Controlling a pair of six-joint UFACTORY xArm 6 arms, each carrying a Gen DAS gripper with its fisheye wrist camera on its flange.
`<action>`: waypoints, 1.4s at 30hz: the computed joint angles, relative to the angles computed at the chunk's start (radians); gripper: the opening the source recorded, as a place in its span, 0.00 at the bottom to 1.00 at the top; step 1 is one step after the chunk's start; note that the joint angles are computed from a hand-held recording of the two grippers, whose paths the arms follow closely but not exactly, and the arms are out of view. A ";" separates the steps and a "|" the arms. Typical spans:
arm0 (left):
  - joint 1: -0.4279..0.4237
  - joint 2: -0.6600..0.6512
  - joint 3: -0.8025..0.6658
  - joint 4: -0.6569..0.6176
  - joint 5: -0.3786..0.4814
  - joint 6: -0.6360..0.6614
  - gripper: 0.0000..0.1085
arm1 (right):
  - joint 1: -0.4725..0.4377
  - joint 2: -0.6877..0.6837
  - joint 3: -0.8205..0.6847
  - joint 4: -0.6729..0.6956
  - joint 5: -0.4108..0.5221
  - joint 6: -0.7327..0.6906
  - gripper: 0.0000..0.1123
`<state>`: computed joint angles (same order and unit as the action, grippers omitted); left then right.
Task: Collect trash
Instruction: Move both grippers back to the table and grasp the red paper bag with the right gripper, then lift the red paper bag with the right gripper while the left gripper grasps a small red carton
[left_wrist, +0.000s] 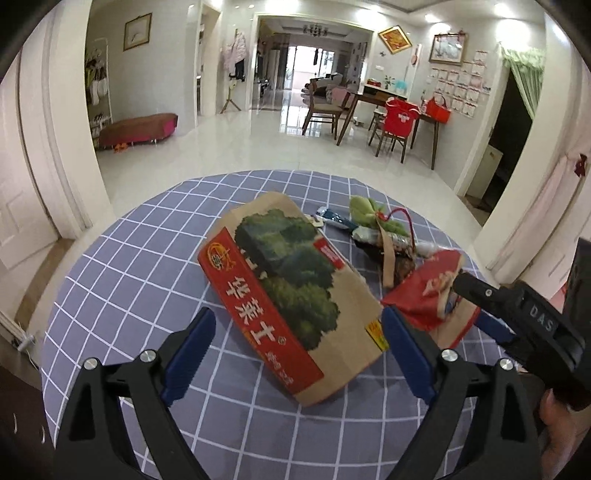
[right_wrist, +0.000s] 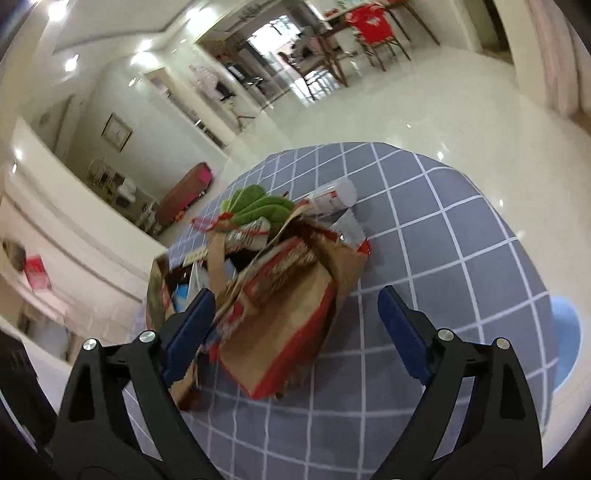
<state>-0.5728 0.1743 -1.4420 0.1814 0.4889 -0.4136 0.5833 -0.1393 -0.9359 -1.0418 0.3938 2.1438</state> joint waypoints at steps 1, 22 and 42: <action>0.002 0.011 -0.015 -0.023 0.010 0.008 0.83 | -0.005 0.007 -0.005 0.007 -0.008 0.000 0.80; -0.058 0.251 -0.371 0.154 0.350 -0.201 0.86 | -0.036 -0.030 0.014 -0.245 -0.058 0.113 0.36; -0.018 0.163 -0.183 -0.073 0.132 -0.172 0.65 | 0.019 -0.036 -0.006 -0.255 0.011 0.078 0.36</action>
<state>-0.5904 0.3369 -1.6254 0.1080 0.6213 -0.5855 0.6025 -0.1753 -0.9419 -1.2972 0.4053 2.2213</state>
